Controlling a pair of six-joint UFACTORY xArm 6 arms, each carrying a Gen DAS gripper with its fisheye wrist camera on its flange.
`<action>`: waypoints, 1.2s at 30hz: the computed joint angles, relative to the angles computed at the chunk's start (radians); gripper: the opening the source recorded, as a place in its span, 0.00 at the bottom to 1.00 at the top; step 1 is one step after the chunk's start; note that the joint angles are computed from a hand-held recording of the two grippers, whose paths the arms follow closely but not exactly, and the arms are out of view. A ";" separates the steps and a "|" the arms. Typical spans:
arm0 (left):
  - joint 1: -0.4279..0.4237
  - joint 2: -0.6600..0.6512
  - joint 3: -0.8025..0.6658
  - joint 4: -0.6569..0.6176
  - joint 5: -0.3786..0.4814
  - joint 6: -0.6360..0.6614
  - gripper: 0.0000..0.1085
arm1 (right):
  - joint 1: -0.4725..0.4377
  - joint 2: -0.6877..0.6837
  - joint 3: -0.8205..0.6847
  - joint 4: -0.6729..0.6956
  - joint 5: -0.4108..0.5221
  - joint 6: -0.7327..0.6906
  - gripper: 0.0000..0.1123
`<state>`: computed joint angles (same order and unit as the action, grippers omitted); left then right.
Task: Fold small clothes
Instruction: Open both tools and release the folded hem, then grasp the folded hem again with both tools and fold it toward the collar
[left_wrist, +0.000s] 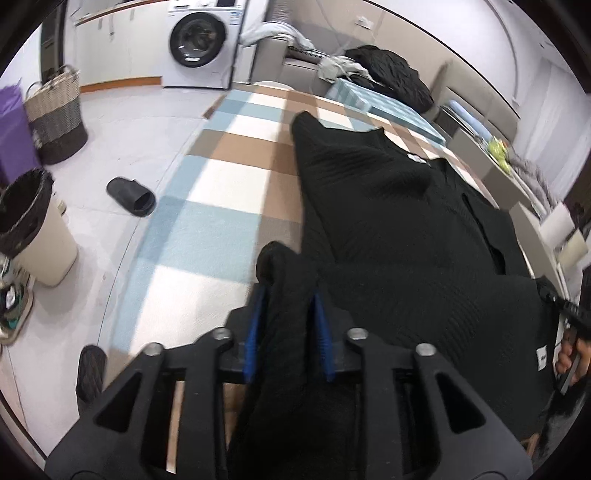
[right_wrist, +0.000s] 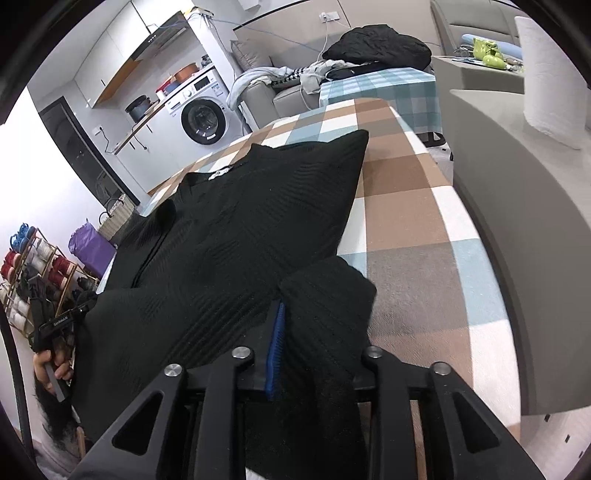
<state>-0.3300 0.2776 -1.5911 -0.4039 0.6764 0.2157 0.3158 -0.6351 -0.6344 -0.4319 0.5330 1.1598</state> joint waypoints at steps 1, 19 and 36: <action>0.007 -0.020 0.023 -0.012 -0.004 0.010 0.27 | 0.000 -0.014 0.006 0.008 0.001 -0.001 0.31; 0.016 -0.309 0.402 0.048 -0.059 0.062 0.43 | 0.241 -0.262 0.158 -0.153 0.171 0.196 0.39; 0.020 -0.401 0.492 0.057 -0.055 0.123 0.38 | 0.407 -0.308 0.181 -0.263 0.331 0.306 0.44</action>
<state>-0.3095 -0.1233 -1.0992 -0.3466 0.6215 0.3391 0.7229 -0.9435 -0.4538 -0.6952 0.8637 1.4660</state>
